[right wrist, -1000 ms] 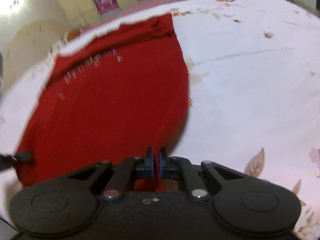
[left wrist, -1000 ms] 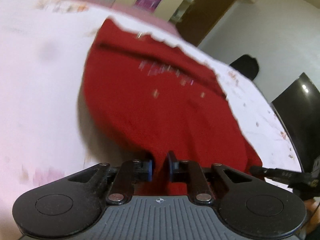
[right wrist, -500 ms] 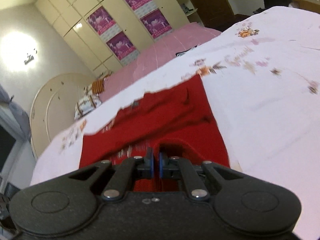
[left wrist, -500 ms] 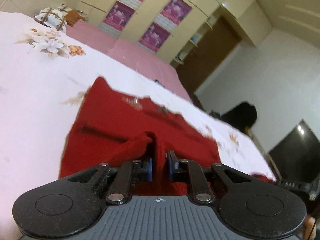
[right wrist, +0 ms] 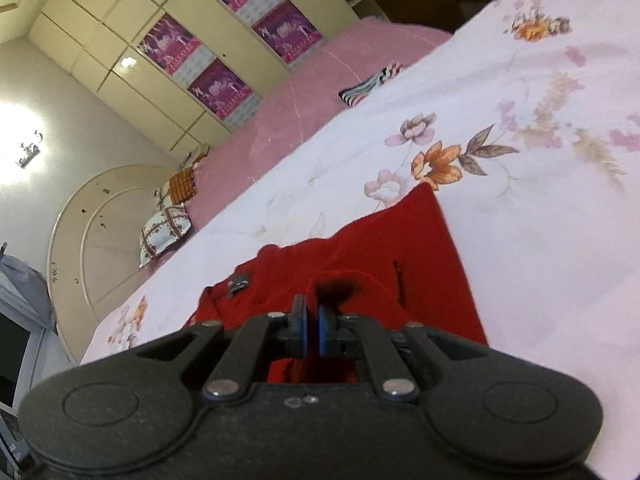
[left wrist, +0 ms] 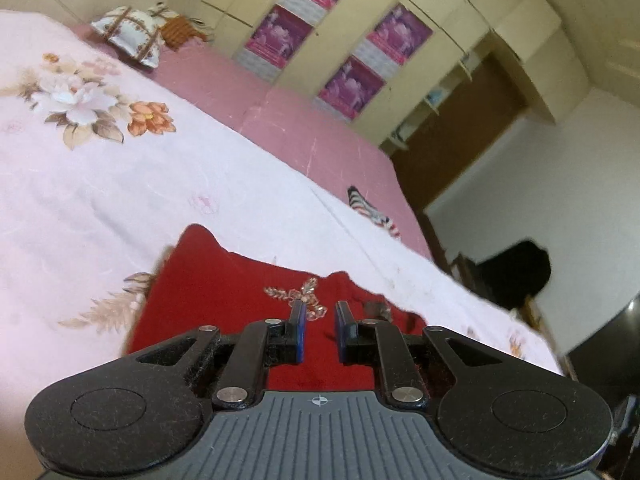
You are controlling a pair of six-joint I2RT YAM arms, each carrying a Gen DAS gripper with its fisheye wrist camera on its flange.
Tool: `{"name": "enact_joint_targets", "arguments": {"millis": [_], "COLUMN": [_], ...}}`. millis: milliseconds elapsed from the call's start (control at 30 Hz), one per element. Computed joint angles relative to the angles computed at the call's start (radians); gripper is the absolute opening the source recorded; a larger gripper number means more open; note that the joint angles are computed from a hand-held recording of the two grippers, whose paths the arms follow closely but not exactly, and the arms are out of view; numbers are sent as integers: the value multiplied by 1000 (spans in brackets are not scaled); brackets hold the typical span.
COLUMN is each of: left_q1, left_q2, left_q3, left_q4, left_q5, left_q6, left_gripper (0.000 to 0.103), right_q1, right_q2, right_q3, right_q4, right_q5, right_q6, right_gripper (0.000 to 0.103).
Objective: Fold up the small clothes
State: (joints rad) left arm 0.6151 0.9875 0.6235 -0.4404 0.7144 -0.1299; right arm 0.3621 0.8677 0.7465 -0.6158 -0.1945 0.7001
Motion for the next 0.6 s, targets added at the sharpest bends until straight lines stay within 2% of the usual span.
{"name": "enact_joint_targets", "arguments": {"millis": [33,100,133,167,200,233,267,300,367,433,533,600], "left_q1": [15,10,15,9,2,5,3,15,8,4,-7,-16], "left_q2": [-2,26,26,29,30,11,-22,-62,-54,-29,13,29], "left_q3": [17,59,68,69,67,64,44,19,36,45,53,48], "left_q4": [-51,-151,-189,-203,-207,-222,-203,-180,-224,-250,-271,-276], "left_q5": [9,0,-7,-21,-40,-56,-70,-55,-46,-43,-52,-63], "left_q6": [66,193,237,262,277,283,265,262,301,309,336,352], "left_gripper": [15,16,16,29,47,92,103,103,103,100,81,72], "right_q1": [3,0,-20,-42,-57,-68,-73,-72,-61,-42,-29,-33], "right_q2": [5,3,2,0,-7,-12,-19,-26,-36,-35,-24,-17], "right_q3": [5,1,-7,-14,-19,-19,-15,-7,9,28,43,37], "right_q4": [-17,-48,-46,-48,-48,-48,-51,-60,-70,-84,-85,-66], "right_q5": [-5,4,-14,-32,-44,-53,-53,-45,-12,30,70,63], "right_q6": [-36,-57,-53,-48,-47,-54,-66,-83,-127,-168,-240,-270], "right_gripper": [7,17,26,28,29,31,35,39,56,62,63,70]}}
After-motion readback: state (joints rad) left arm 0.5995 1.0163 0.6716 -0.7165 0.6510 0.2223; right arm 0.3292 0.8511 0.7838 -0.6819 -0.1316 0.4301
